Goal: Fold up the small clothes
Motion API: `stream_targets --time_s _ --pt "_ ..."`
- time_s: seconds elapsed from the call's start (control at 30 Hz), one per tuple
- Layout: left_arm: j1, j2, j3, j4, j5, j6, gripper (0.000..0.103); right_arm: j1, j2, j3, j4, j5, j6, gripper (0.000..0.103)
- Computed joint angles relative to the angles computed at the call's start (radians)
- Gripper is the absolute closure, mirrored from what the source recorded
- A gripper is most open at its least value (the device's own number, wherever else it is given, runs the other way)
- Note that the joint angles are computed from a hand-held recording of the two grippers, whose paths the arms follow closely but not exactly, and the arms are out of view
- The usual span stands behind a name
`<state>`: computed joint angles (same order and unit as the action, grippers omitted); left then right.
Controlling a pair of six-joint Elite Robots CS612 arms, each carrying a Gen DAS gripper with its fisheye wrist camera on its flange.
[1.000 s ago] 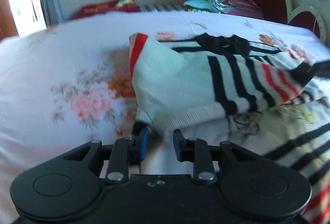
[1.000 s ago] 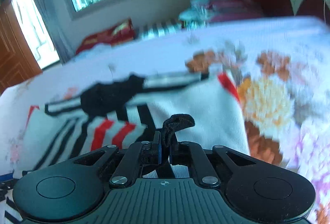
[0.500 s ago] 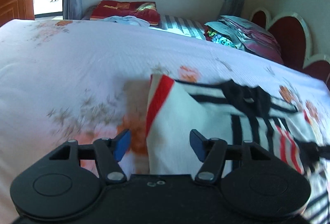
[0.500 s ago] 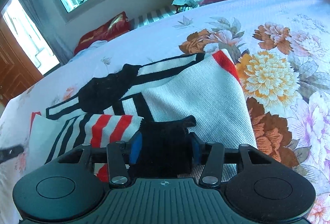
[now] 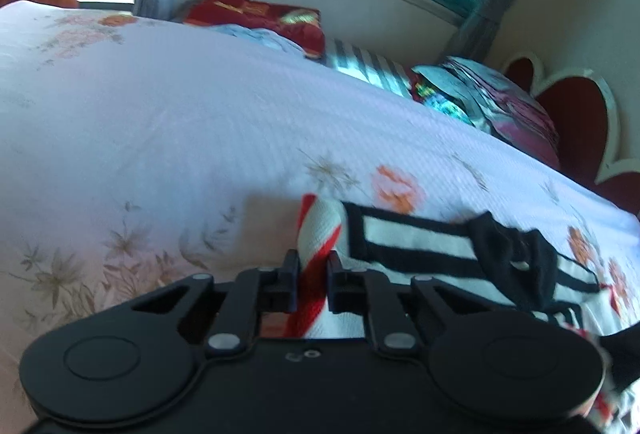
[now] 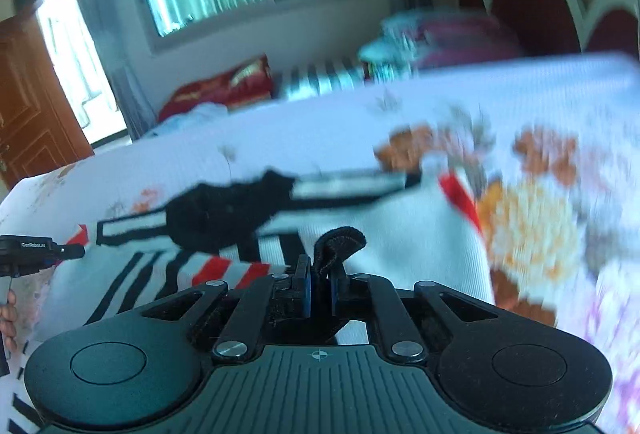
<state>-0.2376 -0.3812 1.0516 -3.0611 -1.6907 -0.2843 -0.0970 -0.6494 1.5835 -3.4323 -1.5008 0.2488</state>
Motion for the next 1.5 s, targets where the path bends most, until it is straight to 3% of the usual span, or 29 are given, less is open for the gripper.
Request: stream_targets --time_s 0.07,0.17,0.23,0.3,0.4,0.47,0.7,0.87,0.93,1.07,1.13,1.2,1.3,1.4,1.5 --pt "0.001 0.012 -0.014 0.002 0.017 -0.022 0.091 0.004 0.006 -0.012 0.041 -0.038 -0.016 0.096" --pt "-0.008 0.012 -0.011 -0.005 0.050 0.003 0.087 -0.005 0.019 -0.027 0.149 -0.029 0.021 0.096" --pt "-0.012 0.005 -0.006 0.009 0.069 0.017 0.084 0.000 0.021 -0.026 0.125 -0.050 0.008 0.095" --pt "-0.015 -0.007 0.007 0.008 0.093 0.026 0.074 0.001 0.022 -0.023 0.084 -0.057 0.022 0.095" --pt "-0.014 -0.031 0.049 -0.044 0.100 0.026 0.068 -0.007 0.014 -0.012 0.044 -0.052 0.043 0.094" --pt "-0.011 -0.050 0.081 -0.075 0.100 0.025 0.057 -0.009 0.009 -0.008 0.026 -0.056 0.046 0.094" --pt "-0.037 -0.115 0.201 -0.140 0.063 0.163 0.056 -0.002 -0.001 -0.015 0.046 0.037 0.028 0.094" --pt "-0.071 -0.129 0.243 -0.134 0.002 0.234 0.055 0.027 0.019 -0.066 0.109 0.089 -0.034 0.094" --pt "-0.086 -0.129 0.250 -0.118 0.010 0.242 0.054 0.038 0.029 -0.089 0.141 0.105 -0.067 0.094" --pt "-0.101 -0.123 0.272 -0.114 0.053 0.243 0.052 0.048 0.049 -0.121 0.192 0.084 -0.086 0.094" --pt "-0.101 -0.119 0.274 -0.128 0.057 0.248 0.049 0.050 0.056 -0.133 0.242 0.029 -0.108 0.095" --pt "-0.099 -0.120 0.271 -0.119 0.053 0.252 0.049 0.035 0.055 -0.122 0.224 0.061 -0.078 0.095" --pt "-0.098 -0.122 0.270 -0.111 0.055 0.254 0.049 0.045 0.044 -0.108 0.196 0.009 -0.084 0.094" --pt "-0.102 -0.122 0.272 -0.115 0.068 0.259 0.048 0.042 0.038 -0.099 0.219 0.050 -0.103 0.094" --pt "-0.103 -0.123 0.272 -0.111 0.072 0.261 0.047 0.047 0.035 -0.089 0.215 0.019 -0.130 0.094"
